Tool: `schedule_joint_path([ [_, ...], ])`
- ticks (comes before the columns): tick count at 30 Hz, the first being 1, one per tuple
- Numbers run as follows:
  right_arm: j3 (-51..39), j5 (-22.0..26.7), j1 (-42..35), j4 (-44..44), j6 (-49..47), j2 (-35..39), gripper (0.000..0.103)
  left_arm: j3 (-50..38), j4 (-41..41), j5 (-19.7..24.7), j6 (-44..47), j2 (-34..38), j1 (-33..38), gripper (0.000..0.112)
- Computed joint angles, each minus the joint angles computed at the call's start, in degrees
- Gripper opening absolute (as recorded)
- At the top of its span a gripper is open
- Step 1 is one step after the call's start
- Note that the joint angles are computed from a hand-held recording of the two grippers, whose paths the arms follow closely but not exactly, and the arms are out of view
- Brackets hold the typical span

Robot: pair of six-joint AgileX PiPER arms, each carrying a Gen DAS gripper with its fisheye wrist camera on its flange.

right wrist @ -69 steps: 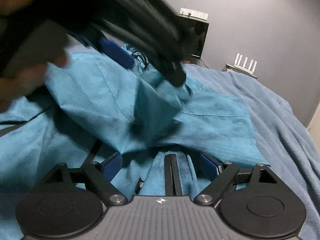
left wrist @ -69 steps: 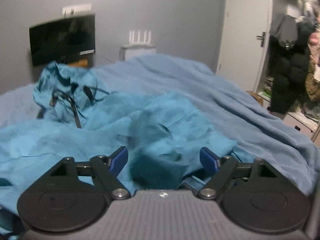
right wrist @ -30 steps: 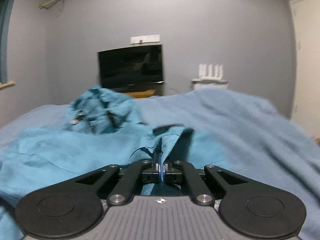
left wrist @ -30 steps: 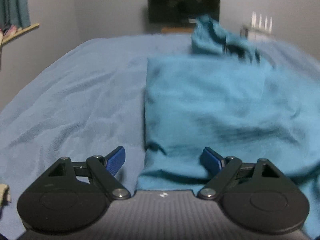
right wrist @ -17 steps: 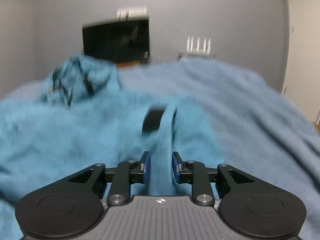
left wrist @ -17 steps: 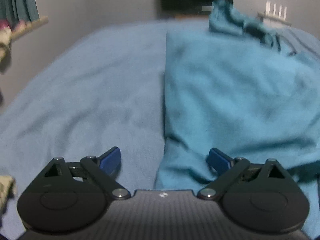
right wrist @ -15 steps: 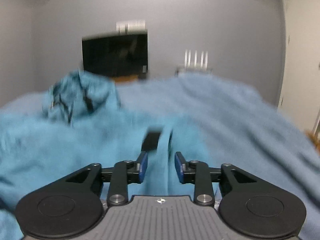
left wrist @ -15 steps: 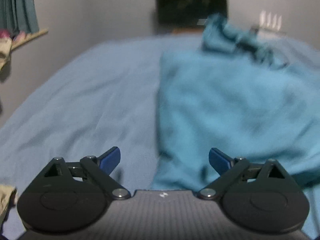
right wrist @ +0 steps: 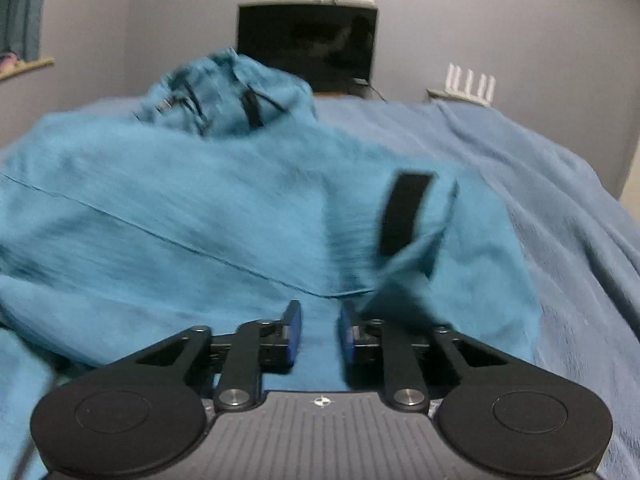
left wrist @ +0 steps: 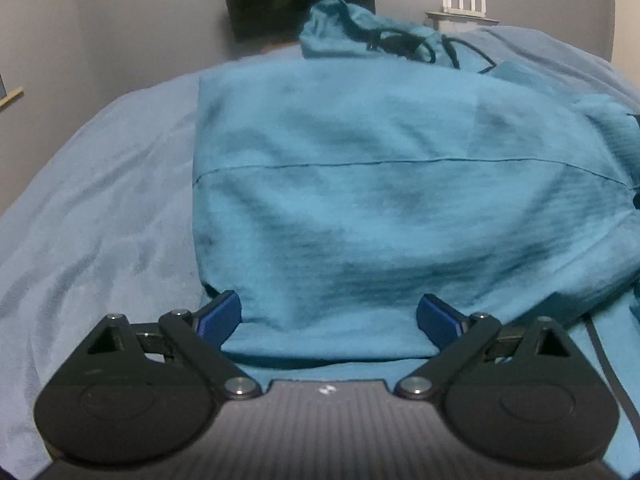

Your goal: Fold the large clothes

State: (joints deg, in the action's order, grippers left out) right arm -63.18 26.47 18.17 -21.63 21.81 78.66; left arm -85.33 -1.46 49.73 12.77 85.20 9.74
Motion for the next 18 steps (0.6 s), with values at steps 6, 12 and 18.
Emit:
schedule_joint_path([
  [6, 3.0, -2.9, -0.5, 2.9, -1.7, -2.8, 0.032, 3.0, 4.4, -3.0, -1.2, -2.9, -2.9, 0.098],
  [12, 2.9, -3.6, 3.6, 15.6, -18.1, -6.3, 0.041, 6.0, 5.0, -3.7, 3.3, -5.3, -6.5, 0.098],
  [18, 3.1, -0.4, 8.8, 7.8, -16.7, -3.3, 0.041, 5.1, 4.9, -3.3, 3.5, -3.8, -6.6, 0.098],
])
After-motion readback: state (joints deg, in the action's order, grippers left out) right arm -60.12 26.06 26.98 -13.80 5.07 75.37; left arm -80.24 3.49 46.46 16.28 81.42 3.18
